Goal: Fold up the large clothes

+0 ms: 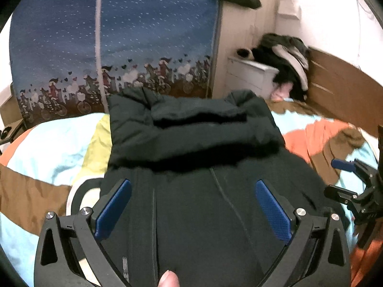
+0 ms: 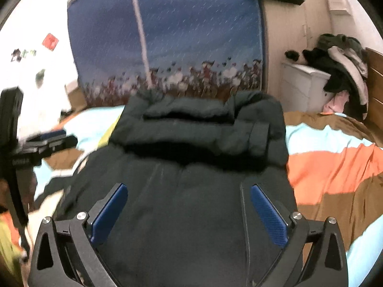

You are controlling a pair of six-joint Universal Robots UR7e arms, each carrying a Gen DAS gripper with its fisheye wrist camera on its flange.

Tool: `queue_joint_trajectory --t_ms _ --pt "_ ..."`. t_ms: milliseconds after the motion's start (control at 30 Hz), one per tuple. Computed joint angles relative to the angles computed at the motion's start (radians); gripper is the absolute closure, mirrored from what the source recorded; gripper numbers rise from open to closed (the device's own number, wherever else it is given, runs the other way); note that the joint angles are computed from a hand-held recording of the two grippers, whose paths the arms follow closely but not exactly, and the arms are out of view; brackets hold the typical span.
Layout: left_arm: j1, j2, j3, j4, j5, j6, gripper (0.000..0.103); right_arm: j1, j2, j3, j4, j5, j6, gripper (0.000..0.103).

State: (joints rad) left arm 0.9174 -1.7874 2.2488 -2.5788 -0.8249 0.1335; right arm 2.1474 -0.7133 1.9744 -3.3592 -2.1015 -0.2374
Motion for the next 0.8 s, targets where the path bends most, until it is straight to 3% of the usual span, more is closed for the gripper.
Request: queue_joint_trajectory --t_ms 267,400,633,800 --pt "0.006 -0.138 0.125 0.160 -0.025 0.011 0.002 -0.006 -0.053 0.120 0.172 -0.048 -0.002 0.000" --pt "0.019 -0.156 0.148 0.235 -0.010 -0.004 0.002 -0.008 -0.047 0.131 0.256 -0.081 -0.001 0.000" --pt "0.018 -0.195 0.158 0.389 0.025 -0.096 0.002 -0.015 -0.074 0.147 0.423 -0.075 -0.011 0.000" --pt "0.021 -0.216 0.149 0.516 0.013 -0.104 0.002 -0.019 -0.080 0.155 0.496 -0.086 -0.018 0.000"
